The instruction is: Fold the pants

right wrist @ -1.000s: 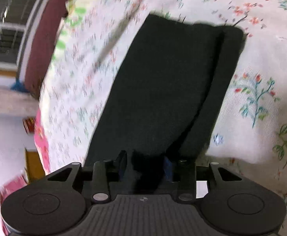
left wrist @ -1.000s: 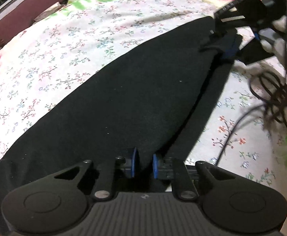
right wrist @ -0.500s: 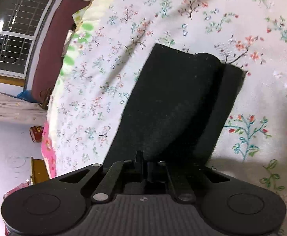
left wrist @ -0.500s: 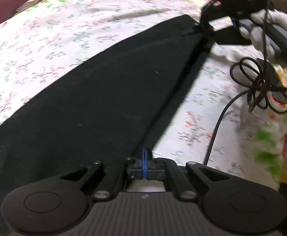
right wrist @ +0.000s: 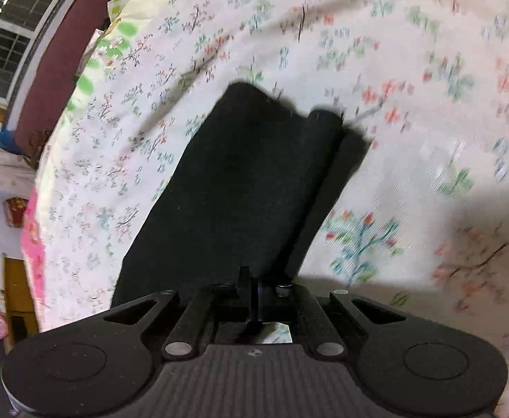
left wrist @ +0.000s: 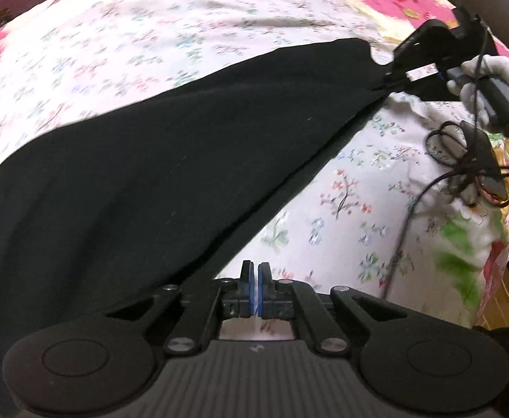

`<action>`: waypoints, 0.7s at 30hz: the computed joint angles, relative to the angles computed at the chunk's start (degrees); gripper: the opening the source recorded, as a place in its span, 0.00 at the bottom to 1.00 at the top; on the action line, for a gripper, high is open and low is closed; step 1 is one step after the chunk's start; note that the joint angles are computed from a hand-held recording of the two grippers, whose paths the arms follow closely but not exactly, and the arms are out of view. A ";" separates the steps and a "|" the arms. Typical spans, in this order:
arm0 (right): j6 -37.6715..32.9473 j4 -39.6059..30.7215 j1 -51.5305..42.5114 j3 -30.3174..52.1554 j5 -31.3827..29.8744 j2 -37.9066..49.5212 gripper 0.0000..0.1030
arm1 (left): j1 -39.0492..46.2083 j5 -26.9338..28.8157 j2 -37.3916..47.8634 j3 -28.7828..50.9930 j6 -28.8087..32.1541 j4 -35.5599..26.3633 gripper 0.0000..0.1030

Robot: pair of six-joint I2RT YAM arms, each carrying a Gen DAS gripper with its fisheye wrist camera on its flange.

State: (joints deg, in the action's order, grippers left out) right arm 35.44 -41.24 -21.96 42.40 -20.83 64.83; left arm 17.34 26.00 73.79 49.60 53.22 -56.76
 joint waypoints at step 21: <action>-15.92 -15.05 54.23 27.68 9.18 17.31 0.22 | 18.56 -1.15 2.26 0.24 4.39 5.40 0.17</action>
State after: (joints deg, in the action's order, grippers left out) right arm 19.52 -56.29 32.27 70.08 -11.65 82.14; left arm 35.90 24.85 76.05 49.84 57.62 -51.36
